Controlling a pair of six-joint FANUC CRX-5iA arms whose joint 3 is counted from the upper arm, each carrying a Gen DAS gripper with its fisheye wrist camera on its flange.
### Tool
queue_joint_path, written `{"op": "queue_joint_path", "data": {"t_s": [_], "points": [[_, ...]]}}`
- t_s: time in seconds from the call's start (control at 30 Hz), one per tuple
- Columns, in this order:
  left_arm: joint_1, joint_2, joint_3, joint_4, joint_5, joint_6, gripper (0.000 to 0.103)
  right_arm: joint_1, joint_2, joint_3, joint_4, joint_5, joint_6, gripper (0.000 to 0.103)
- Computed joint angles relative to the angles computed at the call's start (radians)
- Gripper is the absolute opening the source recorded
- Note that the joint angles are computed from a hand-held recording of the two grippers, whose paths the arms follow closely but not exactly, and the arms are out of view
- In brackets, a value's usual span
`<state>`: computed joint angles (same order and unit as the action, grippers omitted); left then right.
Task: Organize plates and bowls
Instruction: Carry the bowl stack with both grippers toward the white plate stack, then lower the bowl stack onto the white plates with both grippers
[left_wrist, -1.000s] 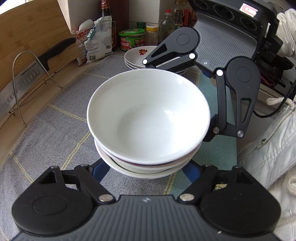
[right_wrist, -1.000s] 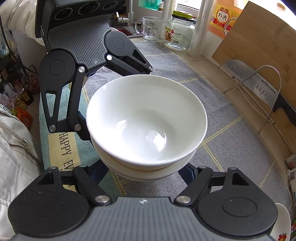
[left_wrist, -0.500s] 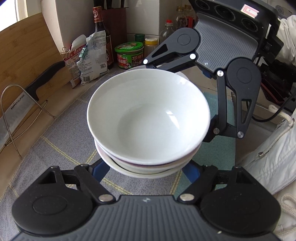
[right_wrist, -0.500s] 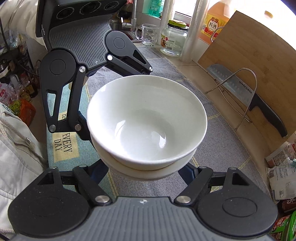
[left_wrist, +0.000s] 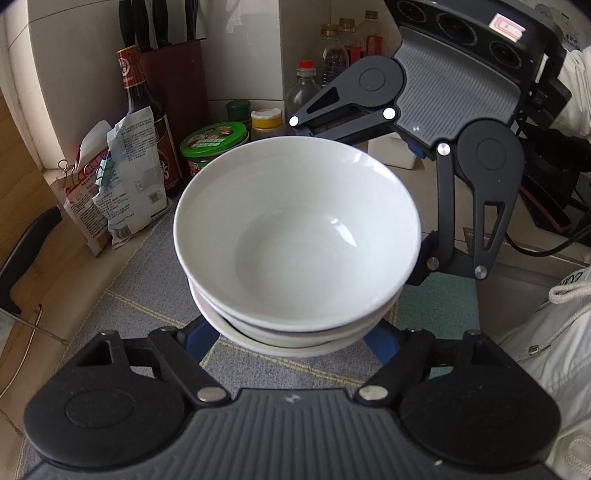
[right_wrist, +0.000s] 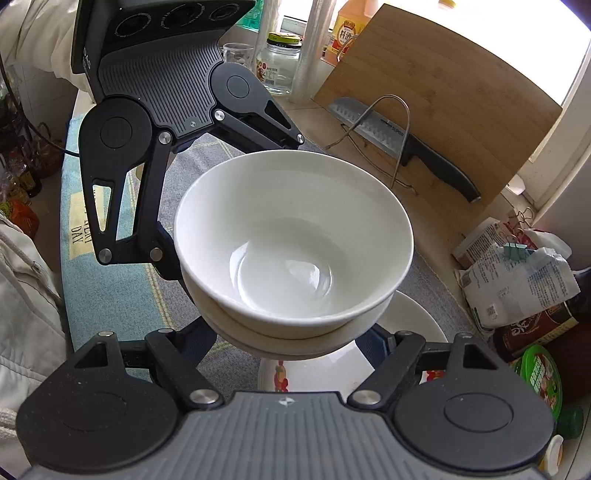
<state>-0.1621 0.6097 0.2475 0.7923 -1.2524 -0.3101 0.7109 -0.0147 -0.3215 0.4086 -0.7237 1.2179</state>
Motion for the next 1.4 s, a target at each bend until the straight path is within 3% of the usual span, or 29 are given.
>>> {"op": "queue_joint_path", "data": {"t_s": [0.23, 0.63, 1.17, 1.4], "points": [[-0.062, 0.042, 0.039, -0.008, 0.025, 0.023, 0.083, -0.045, -0.041, -0.064, 0.035, -0.01, -0.032, 0.085], [-0.112, 0.104, 0.119, -0.035, 0.05, 0.101, 0.084, -0.121, -0.053, -0.094, -0.02, 0.021, 0.004, 0.085], [-0.119, 0.15, 0.198, -0.071, 0.007, 0.176, 0.084, -0.159, -0.031, -0.076, -0.096, 0.031, 0.081, 0.085], [-0.116, 0.128, 0.152, -0.046, 0.04, 0.143, 0.085, -0.154, -0.033, -0.085, -0.077, 0.037, 0.057, 0.086]]}}
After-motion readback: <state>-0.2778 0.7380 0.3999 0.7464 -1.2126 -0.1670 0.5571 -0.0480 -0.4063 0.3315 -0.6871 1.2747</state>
